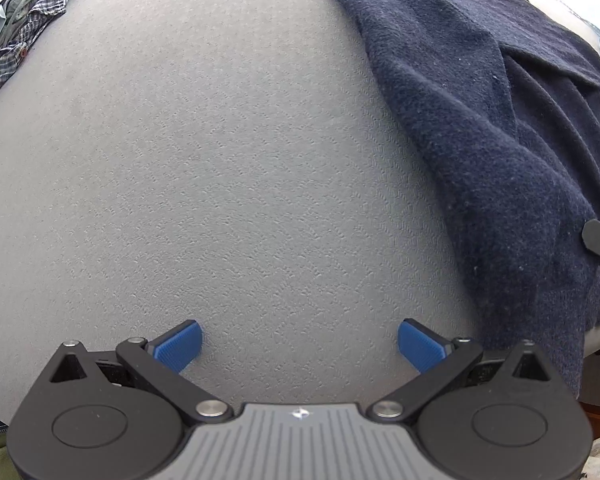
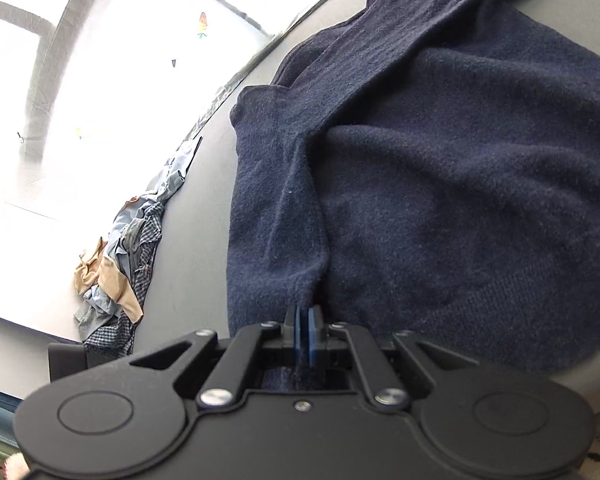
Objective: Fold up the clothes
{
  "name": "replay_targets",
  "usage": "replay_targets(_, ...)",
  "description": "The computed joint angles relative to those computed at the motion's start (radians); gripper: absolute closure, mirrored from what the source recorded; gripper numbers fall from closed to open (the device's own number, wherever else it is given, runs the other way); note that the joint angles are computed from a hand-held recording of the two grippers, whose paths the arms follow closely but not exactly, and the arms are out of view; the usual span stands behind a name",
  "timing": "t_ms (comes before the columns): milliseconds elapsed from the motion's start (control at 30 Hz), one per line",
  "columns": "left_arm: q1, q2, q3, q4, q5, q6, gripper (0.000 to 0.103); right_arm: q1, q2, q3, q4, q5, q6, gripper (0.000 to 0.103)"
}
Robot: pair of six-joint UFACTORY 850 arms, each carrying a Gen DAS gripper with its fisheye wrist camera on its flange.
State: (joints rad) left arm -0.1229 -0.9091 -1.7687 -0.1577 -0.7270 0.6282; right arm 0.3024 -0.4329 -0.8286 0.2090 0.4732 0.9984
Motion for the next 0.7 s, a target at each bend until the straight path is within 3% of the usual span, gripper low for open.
replay_targets(167, -0.023, -0.01, -0.017, 0.046, 0.0, -0.072, 0.0, -0.006, -0.049, -0.078, 0.149, -0.17, -0.27, 0.099)
replay_targets(333, -0.041, -0.02, -0.036, 0.072, -0.012, -0.151, 0.0, -0.034, -0.07, -0.11, -0.031, -0.247, -0.179, 0.095)
replay_targets(500, -0.054, -0.057, -0.106, 0.1, -0.054, -0.301, 0.0, -0.083, -0.033, -0.067, -0.295, -0.191, 0.063, 0.085)
replay_targets(700, -0.06, -0.098, -0.201, 0.019, -0.078, -0.398, 0.0, -0.165, 0.028, -0.01, -0.225, -0.108, -0.004, 0.078)
